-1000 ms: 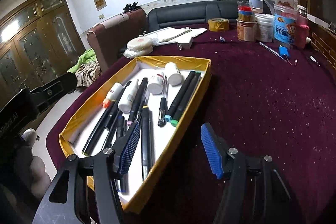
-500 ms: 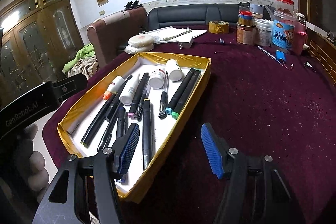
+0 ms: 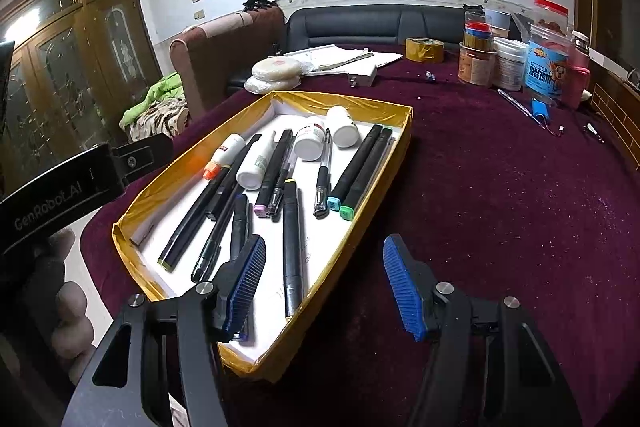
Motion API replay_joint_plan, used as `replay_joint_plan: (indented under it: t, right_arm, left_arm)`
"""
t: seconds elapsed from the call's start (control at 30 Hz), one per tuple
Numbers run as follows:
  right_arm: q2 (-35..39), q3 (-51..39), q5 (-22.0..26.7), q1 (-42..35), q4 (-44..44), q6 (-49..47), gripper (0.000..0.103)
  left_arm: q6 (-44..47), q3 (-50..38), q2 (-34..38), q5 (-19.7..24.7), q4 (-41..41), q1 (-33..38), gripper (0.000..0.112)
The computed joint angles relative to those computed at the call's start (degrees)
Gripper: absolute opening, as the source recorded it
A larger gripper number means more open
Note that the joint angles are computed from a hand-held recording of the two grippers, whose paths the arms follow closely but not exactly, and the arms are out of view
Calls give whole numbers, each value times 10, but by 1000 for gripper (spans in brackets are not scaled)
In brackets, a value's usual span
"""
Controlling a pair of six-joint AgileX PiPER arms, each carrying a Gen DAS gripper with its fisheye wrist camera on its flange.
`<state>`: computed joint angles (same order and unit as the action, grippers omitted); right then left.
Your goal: Organize rigid objects
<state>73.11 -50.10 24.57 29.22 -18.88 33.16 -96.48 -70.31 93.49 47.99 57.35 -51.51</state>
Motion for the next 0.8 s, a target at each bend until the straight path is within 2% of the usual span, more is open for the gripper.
replay_joint_plan:
  t: [0.8]
  right_arm:
    - [17, -3, 10, 12, -16, 17, 57]
  left_arm:
    - [20, -6, 23, -24, -31, 19, 103]
